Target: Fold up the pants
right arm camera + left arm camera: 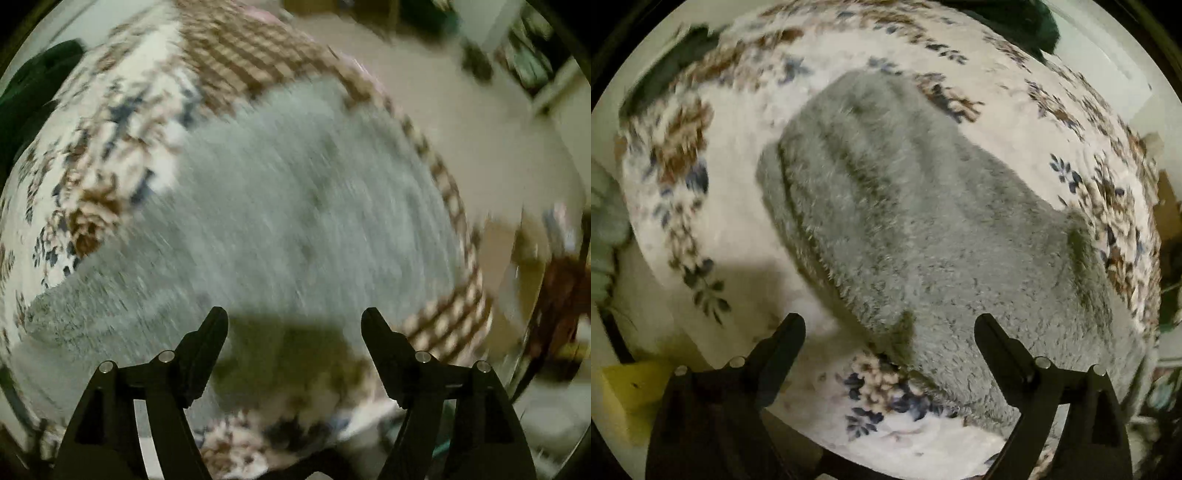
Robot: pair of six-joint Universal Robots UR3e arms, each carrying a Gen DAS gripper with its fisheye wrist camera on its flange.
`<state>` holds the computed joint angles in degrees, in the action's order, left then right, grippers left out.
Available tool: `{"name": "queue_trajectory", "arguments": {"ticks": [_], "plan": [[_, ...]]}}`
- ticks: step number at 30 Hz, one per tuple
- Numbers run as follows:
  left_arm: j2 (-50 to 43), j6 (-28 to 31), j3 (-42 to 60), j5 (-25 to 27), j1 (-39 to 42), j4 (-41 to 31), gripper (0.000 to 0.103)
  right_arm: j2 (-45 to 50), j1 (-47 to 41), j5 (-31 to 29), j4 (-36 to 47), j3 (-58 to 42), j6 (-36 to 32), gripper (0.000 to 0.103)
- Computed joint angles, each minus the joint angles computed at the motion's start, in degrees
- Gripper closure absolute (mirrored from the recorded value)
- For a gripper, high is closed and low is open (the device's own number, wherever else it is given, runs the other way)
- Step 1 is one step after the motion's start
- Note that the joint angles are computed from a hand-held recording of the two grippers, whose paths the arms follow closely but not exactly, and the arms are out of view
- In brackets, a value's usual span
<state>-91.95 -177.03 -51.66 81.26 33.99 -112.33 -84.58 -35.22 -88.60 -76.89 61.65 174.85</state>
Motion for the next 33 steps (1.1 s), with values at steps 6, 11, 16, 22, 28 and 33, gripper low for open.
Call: {"name": "queue_trajectory", "arguments": {"ticks": [6,11,16,22,28,33], "plan": [[-5.5,-3.8,3.0,0.5,-11.9,2.3,0.010,25.6,11.7,-4.4,1.7,-27.1,0.0,0.031],[-15.0,-7.9,15.4,-0.9,-21.5,-0.6,0.010,20.6,5.2,-5.2,-1.2,-22.0,7.8,0.095],[-16.6,-9.0,16.4,-2.6,-25.9,-1.3,0.010,10.6,-17.0,2.7,3.8,-12.2,6.5,0.083],[-16.1,-10.6,13.7,-2.0,-29.1,-1.0,0.010,1.8,-34.9,16.0,5.5,0.6,0.5,0.055],[-13.2,-10.3,8.1,-0.4,-30.0,-0.5,0.010,-4.4,-36.1,27.1,-1.5,18.5,-0.1,0.055],[-11.0,-9.5,4.4,0.6,-30.2,0.7,0.010,-9.1,-31.9,25.0,-14.1,27.6,6.9,0.099]]}}
